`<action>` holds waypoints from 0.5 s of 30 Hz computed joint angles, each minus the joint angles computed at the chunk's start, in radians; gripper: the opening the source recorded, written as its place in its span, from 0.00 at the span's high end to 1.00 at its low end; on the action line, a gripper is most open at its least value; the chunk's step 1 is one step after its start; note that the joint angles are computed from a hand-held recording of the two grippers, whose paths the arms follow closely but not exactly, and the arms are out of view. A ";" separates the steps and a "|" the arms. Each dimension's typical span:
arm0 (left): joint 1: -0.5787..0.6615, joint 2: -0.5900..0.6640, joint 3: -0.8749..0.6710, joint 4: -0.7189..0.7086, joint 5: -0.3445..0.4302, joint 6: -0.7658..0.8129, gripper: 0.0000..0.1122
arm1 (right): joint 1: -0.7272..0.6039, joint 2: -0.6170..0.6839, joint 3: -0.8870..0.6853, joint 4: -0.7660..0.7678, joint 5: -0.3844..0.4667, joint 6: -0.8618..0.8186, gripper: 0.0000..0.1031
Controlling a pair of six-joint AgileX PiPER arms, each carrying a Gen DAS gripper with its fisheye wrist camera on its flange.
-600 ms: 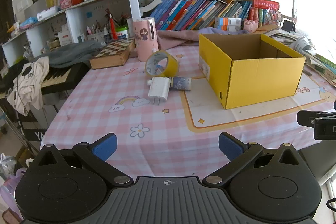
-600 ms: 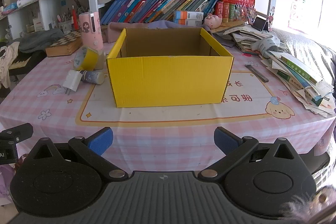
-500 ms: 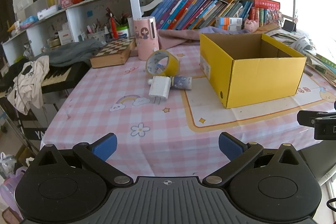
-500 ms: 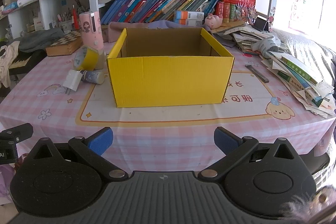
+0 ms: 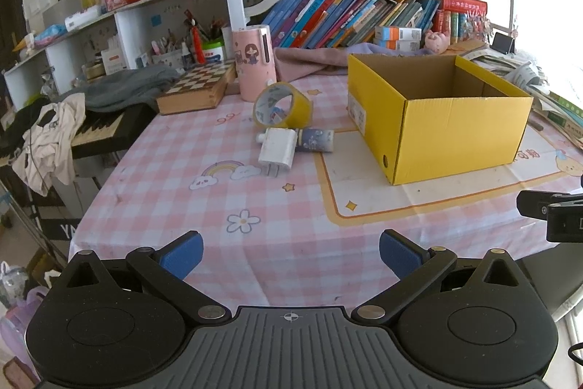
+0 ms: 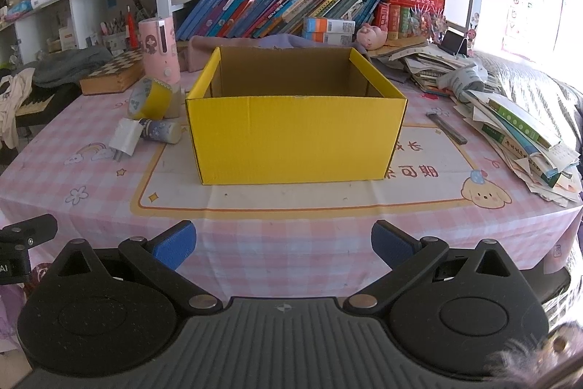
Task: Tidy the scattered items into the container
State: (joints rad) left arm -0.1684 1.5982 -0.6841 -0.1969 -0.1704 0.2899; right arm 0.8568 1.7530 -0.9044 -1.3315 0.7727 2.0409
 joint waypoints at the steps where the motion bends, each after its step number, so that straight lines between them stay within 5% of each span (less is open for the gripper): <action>1: -0.001 0.000 -0.001 0.001 0.004 0.000 0.08 | 0.000 0.001 0.000 -0.001 0.000 0.001 0.00; 15: 0.005 -0.001 0.003 0.035 0.004 -0.031 0.08 | 0.000 0.005 -0.004 0.003 -0.002 -0.002 0.00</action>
